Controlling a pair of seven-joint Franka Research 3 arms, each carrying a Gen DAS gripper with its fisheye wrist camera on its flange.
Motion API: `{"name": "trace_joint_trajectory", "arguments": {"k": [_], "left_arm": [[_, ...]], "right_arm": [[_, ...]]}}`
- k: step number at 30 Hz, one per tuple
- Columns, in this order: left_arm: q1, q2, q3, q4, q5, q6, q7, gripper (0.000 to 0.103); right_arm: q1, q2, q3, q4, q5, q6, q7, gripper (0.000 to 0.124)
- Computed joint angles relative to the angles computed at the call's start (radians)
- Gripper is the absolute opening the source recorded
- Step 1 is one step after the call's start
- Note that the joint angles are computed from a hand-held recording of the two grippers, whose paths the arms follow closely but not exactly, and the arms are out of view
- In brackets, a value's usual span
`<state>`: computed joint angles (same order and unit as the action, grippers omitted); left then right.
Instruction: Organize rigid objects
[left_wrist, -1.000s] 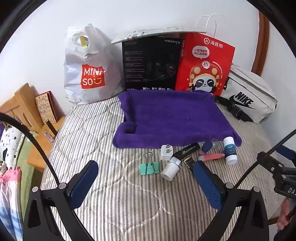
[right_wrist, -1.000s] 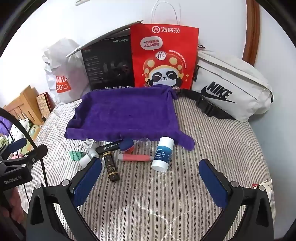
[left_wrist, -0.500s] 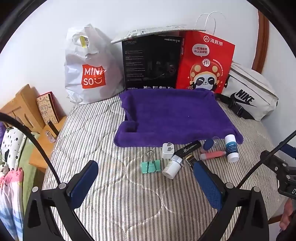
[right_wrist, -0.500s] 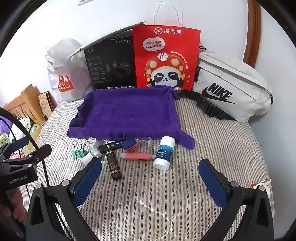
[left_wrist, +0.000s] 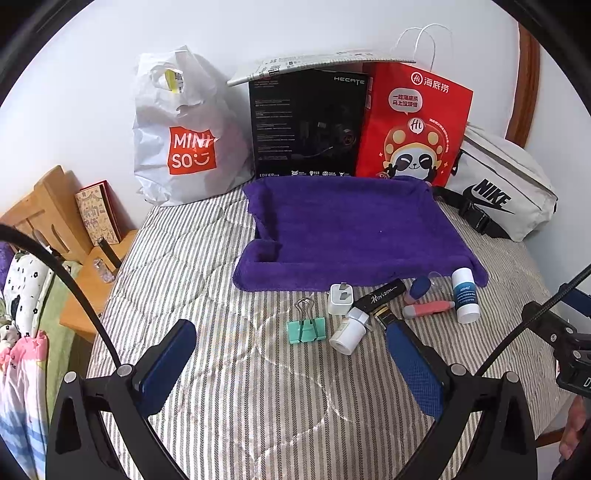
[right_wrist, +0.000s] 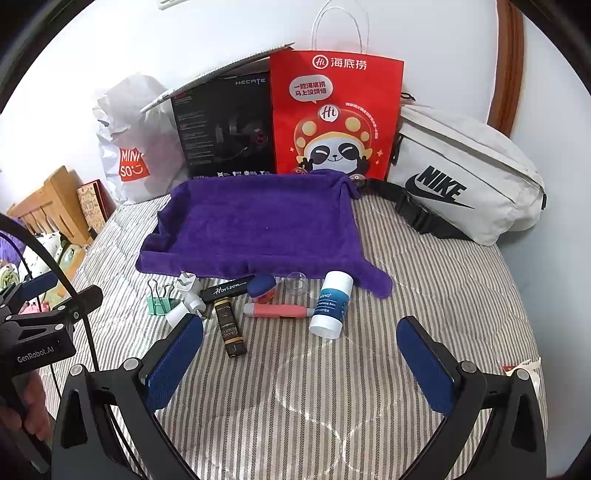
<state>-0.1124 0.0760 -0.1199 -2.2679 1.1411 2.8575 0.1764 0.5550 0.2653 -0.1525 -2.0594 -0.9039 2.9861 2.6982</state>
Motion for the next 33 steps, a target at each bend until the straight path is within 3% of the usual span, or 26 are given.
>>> {"name": "trace_joint_trajectory", "arguments": {"k": [33], "left_arm": [[0.000,-0.007,-0.004,-0.006,-0.018,-0.009,0.020,0.103]], "right_arm": [[-0.011,-0.009,0.005,-0.010,-0.007,0.004,0.013,0.103]]}}
